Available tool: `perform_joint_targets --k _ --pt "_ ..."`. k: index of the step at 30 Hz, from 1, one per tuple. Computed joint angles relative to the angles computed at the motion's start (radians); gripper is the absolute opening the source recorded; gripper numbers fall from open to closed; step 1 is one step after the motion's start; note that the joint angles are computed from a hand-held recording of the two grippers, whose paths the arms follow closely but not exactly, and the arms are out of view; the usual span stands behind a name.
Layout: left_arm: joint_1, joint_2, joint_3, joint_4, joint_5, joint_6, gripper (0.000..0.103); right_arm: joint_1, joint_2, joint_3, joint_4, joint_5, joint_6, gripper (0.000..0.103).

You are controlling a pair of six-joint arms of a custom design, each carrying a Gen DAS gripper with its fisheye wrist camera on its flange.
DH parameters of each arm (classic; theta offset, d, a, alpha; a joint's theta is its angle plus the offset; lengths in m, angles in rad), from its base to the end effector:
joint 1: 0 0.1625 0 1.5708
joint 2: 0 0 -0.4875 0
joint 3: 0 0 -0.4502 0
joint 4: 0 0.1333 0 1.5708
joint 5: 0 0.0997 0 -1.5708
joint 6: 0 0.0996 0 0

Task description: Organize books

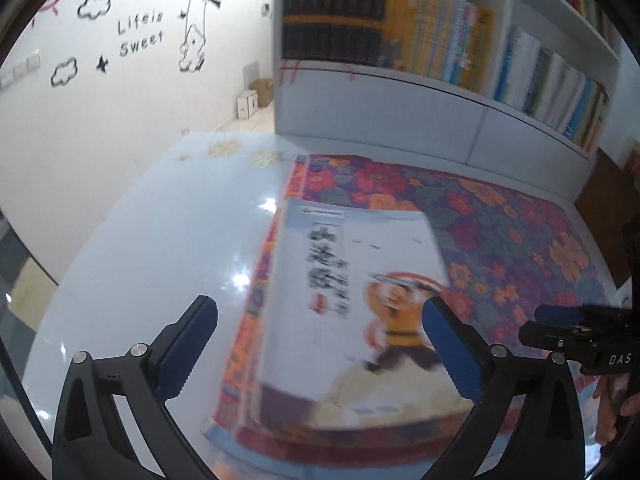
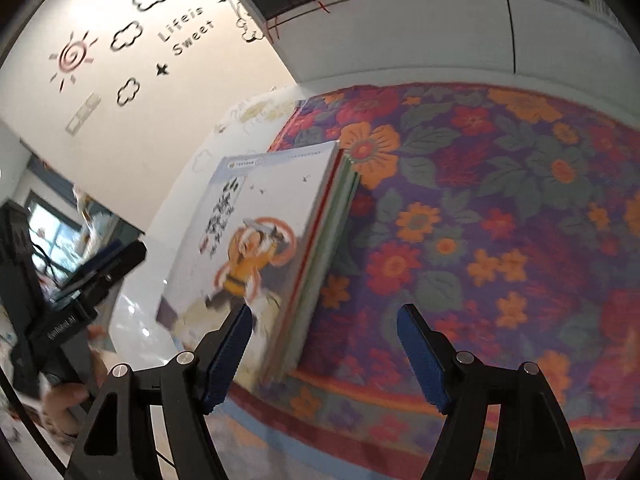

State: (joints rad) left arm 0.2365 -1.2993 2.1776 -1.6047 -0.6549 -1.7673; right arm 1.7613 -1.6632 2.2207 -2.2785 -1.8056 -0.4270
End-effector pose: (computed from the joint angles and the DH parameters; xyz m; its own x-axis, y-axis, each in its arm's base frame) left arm -0.3771 -0.3093 0.1708 -0.7179 -0.2954 -0.6303 0.2993 0.6866 -0.6626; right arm 0.1934 -0.4211 0.3289 -0.7977 -0.5386 0.2714 -0.5686 0.8216 -0.0409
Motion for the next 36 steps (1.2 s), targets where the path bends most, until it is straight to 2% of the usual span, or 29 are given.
perform_joint_targets --k 2,8,15,18,23,26,31,36 --pt "-0.017 0.058 -0.027 -0.026 -0.009 0.012 0.102 0.001 -0.046 0.008 0.012 -0.042 -0.050 0.084" --pt "-0.055 0.200 -0.060 -0.259 -0.023 0.134 0.102 -0.024 -0.208 0.071 -0.122 -0.169 -0.238 0.085" --pt "-0.072 0.305 -0.111 -0.281 -0.050 0.063 0.102 -0.113 -0.387 0.124 -0.181 -0.147 -0.411 0.086" --pt "-0.079 0.327 -0.126 -0.253 -0.065 0.024 0.102 -0.108 -0.424 0.157 -0.245 -0.169 -0.464 0.087" --pt "-0.091 0.339 -0.118 -0.278 -0.085 0.015 0.102 -0.109 -0.443 0.184 -0.284 -0.173 -0.451 0.087" --pt "-0.087 0.343 -0.117 -0.252 -0.079 0.002 0.102 -0.111 -0.441 0.212 -0.357 -0.199 -0.417 0.087" --pt "-0.079 0.337 -0.107 -0.247 -0.083 -0.002 0.102 -0.107 -0.419 0.248 -0.450 -0.238 -0.413 0.087" --pt "-0.077 0.330 -0.097 -0.251 -0.078 0.011 0.102 -0.113 -0.424 0.250 -0.412 -0.218 -0.382 0.087"
